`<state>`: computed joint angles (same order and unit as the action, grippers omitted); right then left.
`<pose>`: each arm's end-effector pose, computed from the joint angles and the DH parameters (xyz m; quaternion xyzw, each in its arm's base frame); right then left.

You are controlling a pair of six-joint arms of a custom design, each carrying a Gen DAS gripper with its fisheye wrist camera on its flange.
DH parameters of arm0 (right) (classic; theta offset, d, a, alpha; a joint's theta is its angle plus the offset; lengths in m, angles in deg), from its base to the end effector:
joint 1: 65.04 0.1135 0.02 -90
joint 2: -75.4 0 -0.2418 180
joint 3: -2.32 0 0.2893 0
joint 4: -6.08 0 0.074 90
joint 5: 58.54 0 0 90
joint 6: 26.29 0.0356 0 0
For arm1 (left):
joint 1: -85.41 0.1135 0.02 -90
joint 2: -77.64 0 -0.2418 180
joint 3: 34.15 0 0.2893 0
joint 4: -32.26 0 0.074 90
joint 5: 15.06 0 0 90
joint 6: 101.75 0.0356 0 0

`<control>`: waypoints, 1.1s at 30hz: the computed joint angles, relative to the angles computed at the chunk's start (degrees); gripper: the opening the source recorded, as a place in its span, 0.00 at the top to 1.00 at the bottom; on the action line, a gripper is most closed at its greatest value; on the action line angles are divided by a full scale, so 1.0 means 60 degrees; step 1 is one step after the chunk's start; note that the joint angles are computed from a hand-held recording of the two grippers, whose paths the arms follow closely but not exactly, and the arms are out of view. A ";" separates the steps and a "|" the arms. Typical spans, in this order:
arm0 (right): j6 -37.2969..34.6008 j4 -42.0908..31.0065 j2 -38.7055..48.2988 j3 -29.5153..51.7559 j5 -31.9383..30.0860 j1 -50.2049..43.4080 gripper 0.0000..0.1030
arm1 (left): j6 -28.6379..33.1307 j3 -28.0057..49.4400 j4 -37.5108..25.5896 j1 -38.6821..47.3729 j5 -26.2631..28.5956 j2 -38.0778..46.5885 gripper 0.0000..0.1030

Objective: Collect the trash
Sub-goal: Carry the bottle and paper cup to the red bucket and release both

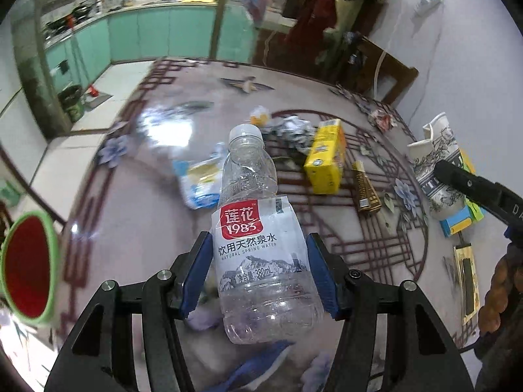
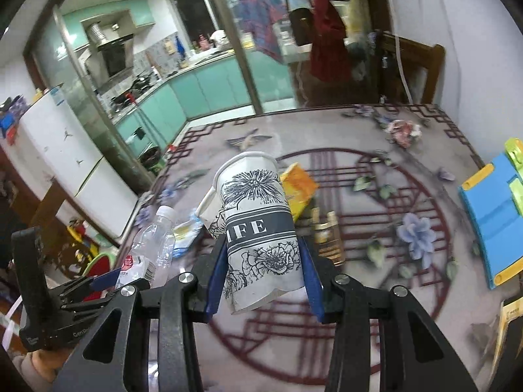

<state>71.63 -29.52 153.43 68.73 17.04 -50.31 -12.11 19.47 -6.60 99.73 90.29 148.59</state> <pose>0.3139 0.0917 0.2122 -0.1006 0.9194 0.1856 0.3318 0.2712 0.0595 0.1659 -0.0826 0.9454 -0.0918 0.3016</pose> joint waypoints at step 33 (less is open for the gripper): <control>0.3570 -0.0126 0.5208 0.5542 0.3145 0.7544 0.60 | 0.4991 0.3506 -0.1113 0.8494 0.2247 0.4414 0.56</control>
<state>93.05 -30.27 184.68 101.98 35.91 -5.04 17.83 40.51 -13.28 150.69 103.78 175.07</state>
